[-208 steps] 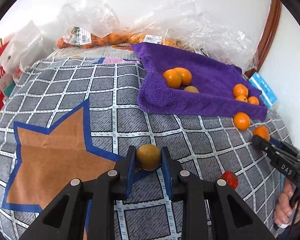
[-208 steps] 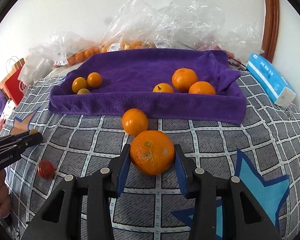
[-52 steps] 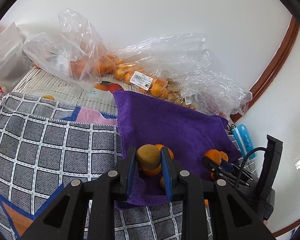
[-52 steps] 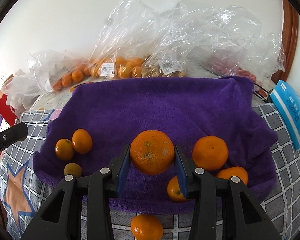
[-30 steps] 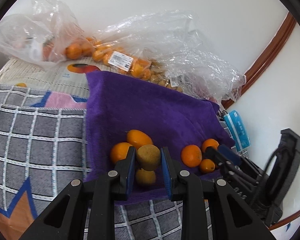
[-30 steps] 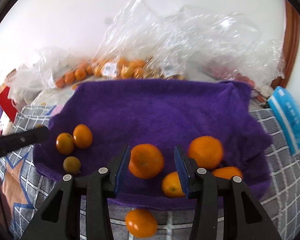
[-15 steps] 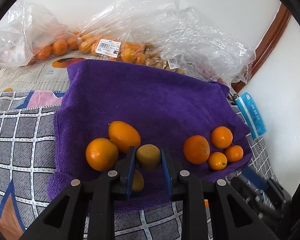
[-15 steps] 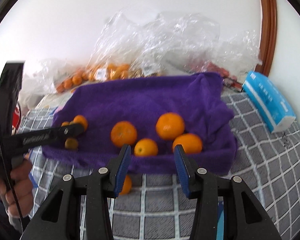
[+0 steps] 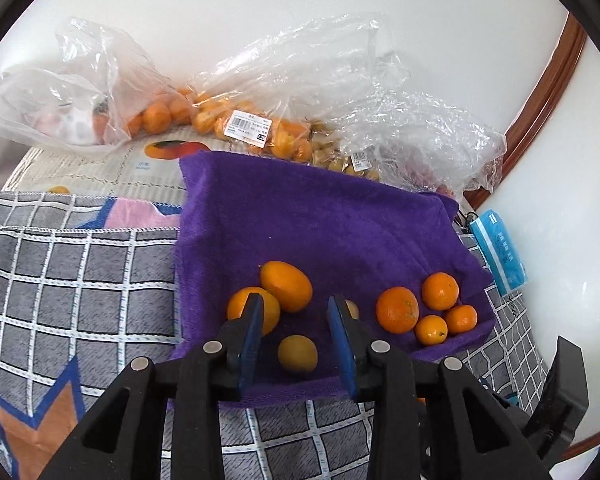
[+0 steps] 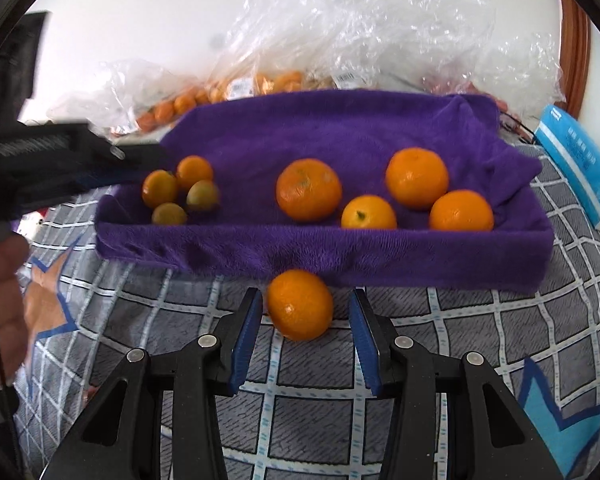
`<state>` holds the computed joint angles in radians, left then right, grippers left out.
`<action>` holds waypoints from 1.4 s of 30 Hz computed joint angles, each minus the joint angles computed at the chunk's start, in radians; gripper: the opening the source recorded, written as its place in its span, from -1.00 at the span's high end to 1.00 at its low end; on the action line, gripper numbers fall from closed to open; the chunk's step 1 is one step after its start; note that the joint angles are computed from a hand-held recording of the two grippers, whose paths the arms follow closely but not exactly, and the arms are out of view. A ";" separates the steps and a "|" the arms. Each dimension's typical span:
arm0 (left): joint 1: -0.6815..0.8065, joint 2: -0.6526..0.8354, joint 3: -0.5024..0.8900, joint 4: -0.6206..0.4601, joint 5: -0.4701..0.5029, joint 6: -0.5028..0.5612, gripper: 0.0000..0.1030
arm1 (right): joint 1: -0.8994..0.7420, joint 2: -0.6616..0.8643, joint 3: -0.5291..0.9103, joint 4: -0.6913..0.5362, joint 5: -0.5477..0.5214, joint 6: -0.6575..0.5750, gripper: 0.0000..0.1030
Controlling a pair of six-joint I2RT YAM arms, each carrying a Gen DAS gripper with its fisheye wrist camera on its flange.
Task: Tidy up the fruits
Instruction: 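Grasp a small orange on the bed with the right tool while the left tool withdraws, then grasp the small red fruit with the left tool while the right tool holds the orange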
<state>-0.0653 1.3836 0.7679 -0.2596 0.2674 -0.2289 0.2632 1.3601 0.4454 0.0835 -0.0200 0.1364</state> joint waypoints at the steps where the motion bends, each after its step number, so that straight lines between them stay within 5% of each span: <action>1: 0.007 -0.008 -0.003 -0.006 0.003 0.002 0.39 | 0.000 -0.001 0.002 -0.005 -0.003 0.002 0.28; 12: 0.066 -0.188 -0.127 -0.098 0.039 0.014 0.33 | -0.078 -0.213 -0.069 -0.097 -0.032 0.033 0.36; 26: -0.106 -0.589 -0.387 -0.218 0.027 -0.060 0.23 | -0.251 -0.799 -0.210 -0.475 -0.055 -0.039 0.36; 34: -0.311 -0.665 -0.447 -0.187 -0.143 -0.129 0.26 | -0.361 -1.110 -0.261 -0.715 -0.160 -0.086 0.36; 42: -0.399 -0.593 -0.465 -0.134 -0.253 -0.133 0.43 | -0.392 -1.177 -0.279 -0.779 -0.180 -0.098 0.36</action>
<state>-0.4642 0.7908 0.3027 -0.3931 0.0140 -0.3623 -0.1290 0.1829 0.1667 -0.6950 -0.2002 0.0385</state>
